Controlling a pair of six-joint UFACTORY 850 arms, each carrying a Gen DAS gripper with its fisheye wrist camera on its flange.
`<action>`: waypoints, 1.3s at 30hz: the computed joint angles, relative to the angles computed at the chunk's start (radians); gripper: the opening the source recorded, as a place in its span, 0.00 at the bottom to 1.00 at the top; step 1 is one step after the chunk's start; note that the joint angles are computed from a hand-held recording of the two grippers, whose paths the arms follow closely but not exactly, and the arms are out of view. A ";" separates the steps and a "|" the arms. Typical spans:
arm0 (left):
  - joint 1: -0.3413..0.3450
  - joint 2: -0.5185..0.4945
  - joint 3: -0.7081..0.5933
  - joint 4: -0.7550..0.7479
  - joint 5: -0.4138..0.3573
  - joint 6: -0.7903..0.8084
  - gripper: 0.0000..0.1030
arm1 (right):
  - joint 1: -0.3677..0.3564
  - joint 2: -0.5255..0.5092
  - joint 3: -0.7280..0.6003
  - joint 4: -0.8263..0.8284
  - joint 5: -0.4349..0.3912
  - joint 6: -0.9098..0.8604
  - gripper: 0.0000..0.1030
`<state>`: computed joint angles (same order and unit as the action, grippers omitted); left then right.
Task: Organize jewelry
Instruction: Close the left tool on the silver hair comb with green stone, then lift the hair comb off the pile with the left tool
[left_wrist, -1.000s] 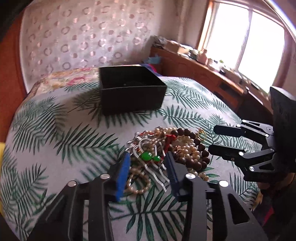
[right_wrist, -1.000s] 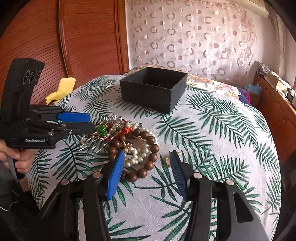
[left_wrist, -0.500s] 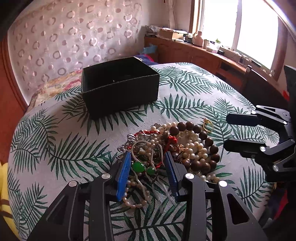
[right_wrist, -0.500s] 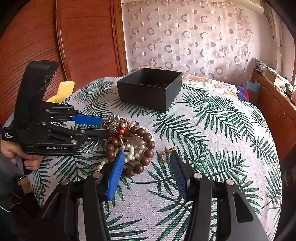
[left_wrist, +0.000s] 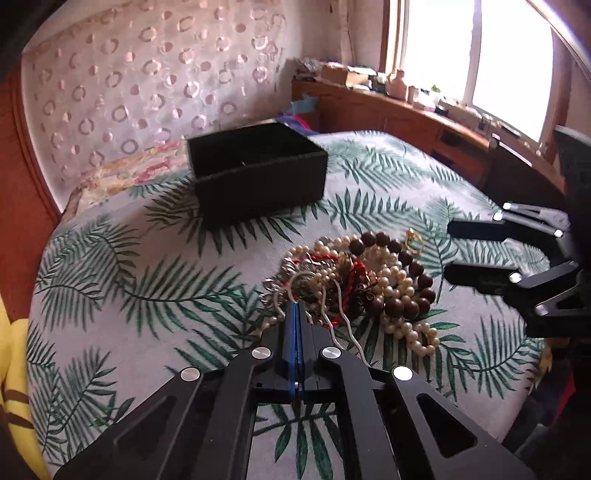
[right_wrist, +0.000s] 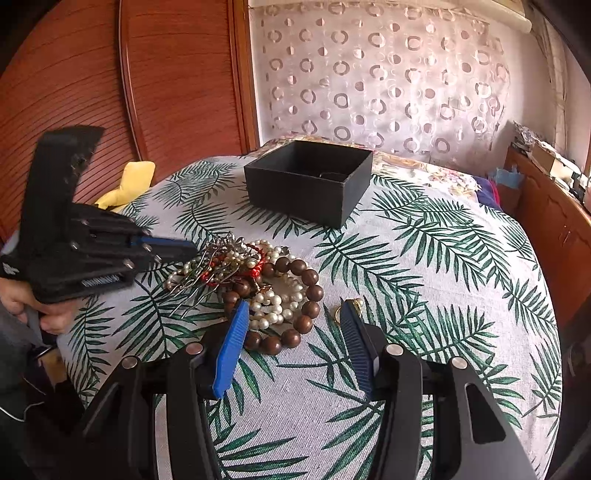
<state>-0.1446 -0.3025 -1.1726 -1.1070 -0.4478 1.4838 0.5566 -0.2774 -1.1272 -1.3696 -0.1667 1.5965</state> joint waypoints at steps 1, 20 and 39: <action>0.010 0.011 0.007 -0.030 -0.010 0.024 0.00 | 0.000 -0.001 0.000 0.001 0.000 -0.002 0.52; 0.014 -0.095 -0.113 0.082 -0.050 -0.140 0.32 | -0.009 -0.001 0.007 0.006 0.009 0.005 0.52; 0.031 -0.075 -0.097 -0.075 -0.132 0.031 0.18 | -0.018 0.004 0.016 0.043 0.011 -0.022 0.52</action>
